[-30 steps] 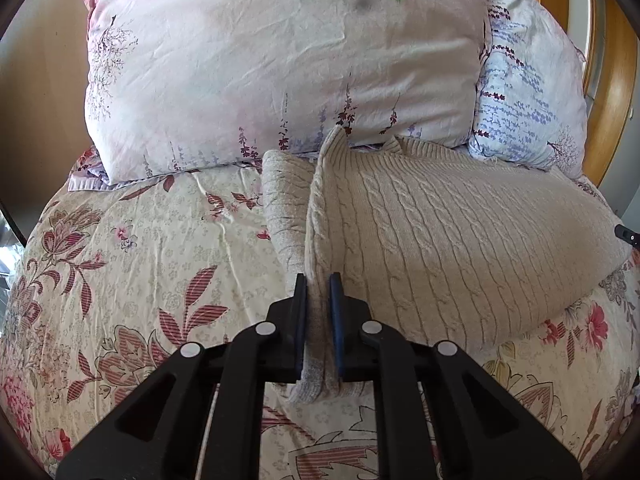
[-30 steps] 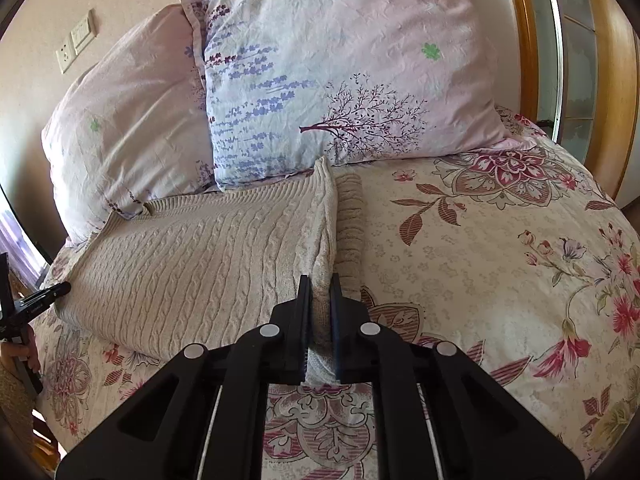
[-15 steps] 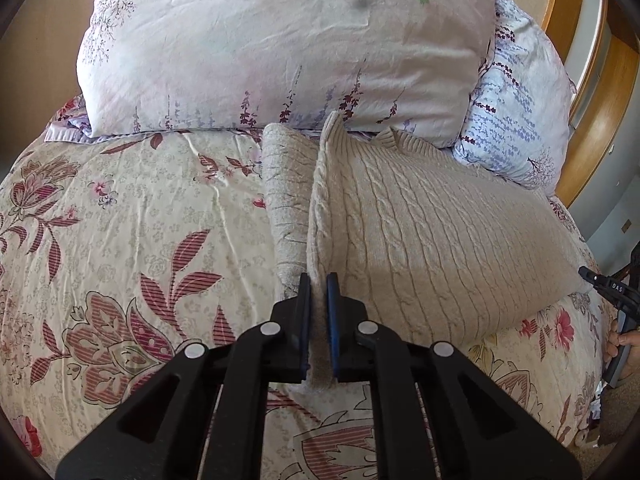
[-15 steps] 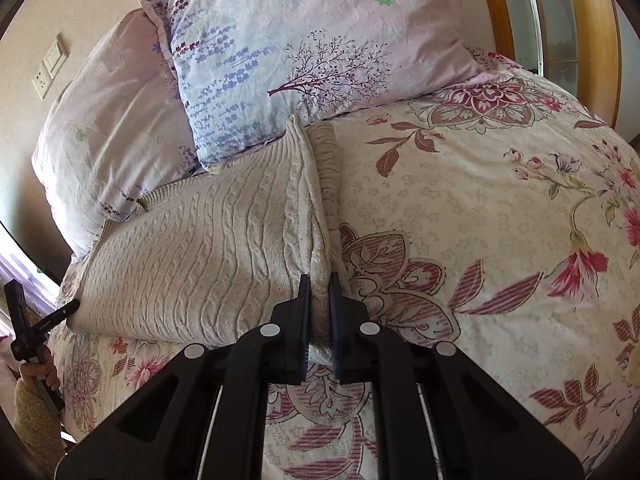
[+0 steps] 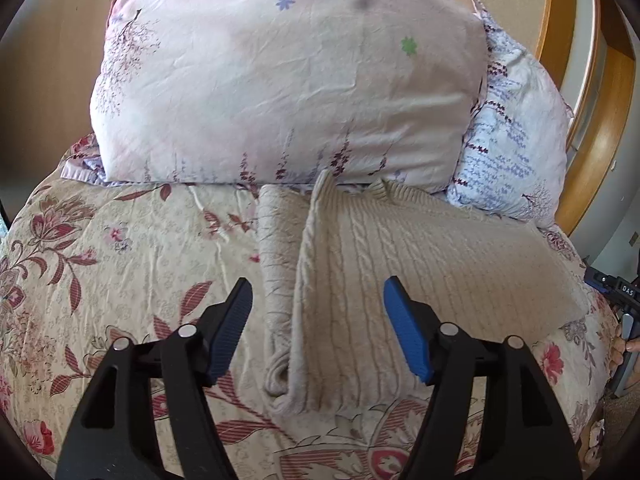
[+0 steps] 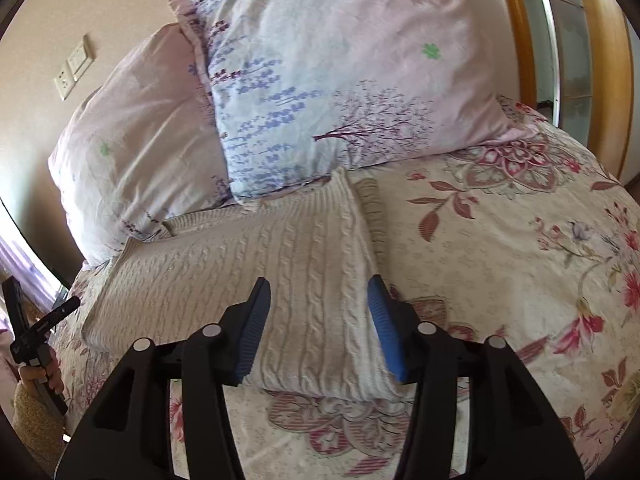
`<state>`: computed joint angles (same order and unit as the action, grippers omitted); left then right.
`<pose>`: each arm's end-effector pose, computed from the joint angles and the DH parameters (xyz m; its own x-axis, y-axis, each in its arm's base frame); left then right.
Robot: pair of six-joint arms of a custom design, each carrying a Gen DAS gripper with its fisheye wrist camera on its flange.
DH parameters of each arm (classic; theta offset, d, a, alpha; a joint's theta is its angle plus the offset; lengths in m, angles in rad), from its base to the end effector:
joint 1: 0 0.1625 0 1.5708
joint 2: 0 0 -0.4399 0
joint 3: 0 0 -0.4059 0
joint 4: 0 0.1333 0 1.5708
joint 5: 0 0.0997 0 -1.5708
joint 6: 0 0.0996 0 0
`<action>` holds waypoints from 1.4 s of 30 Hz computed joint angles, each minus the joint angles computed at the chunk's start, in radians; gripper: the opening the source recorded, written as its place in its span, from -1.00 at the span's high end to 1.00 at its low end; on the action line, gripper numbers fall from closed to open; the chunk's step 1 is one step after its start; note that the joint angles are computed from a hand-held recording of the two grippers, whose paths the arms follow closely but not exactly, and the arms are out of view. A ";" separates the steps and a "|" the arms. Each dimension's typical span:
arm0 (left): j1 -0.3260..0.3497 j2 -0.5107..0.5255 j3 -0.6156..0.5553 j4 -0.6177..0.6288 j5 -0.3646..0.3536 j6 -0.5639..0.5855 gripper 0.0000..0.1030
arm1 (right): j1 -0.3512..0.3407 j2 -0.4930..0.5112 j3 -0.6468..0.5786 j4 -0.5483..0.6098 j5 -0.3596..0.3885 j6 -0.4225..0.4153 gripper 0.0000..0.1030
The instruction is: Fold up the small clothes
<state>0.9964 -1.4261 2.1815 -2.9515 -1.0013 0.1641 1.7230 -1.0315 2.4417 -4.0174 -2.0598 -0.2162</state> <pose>-0.1086 -0.5120 0.3099 -0.7947 0.3012 -0.5269 0.5781 0.6401 -0.5061 0.1488 -0.3993 0.1803 -0.8956 0.1516 0.4183 -0.2758 0.5487 -0.7892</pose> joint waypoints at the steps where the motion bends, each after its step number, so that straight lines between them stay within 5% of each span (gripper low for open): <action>1: -0.004 0.009 -0.006 0.001 -0.012 0.004 -0.41 | 0.007 0.006 -0.015 0.031 -0.002 -0.004 -0.04; 10: -0.001 0.086 -0.037 0.086 0.001 0.004 -0.52 | 0.001 0.046 -0.104 0.250 -0.066 0.044 -0.16; 16: 0.031 0.099 -0.056 0.117 -0.013 -0.028 -0.57 | 0.034 0.102 -0.135 0.241 -0.144 -0.059 -0.47; 21: 0.026 0.112 -0.067 0.136 0.006 -0.019 -0.65 | 0.084 0.198 -0.202 0.214 -0.292 -0.177 -0.79; 24: 0.023 0.116 -0.070 0.143 0.006 -0.015 -0.70 | 0.083 0.188 -0.213 0.262 -0.292 -0.144 -0.88; 28: 0.037 0.078 -0.074 0.158 -0.062 -0.060 -0.69 | 0.048 0.124 -0.160 0.261 -0.161 -0.083 -0.89; 32: 0.083 0.036 -0.098 0.147 -0.158 -0.135 -0.66 | -0.055 0.022 -0.044 0.187 0.126 0.016 -0.89; 38: 0.167 0.048 -0.178 0.206 -0.266 -0.266 -0.50 | -0.194 -0.028 0.081 0.022 0.462 0.025 -0.89; 42: 0.201 0.076 -0.214 0.237 -0.317 -0.335 -0.46 | -0.251 -0.018 0.116 -0.049 0.592 0.014 -0.89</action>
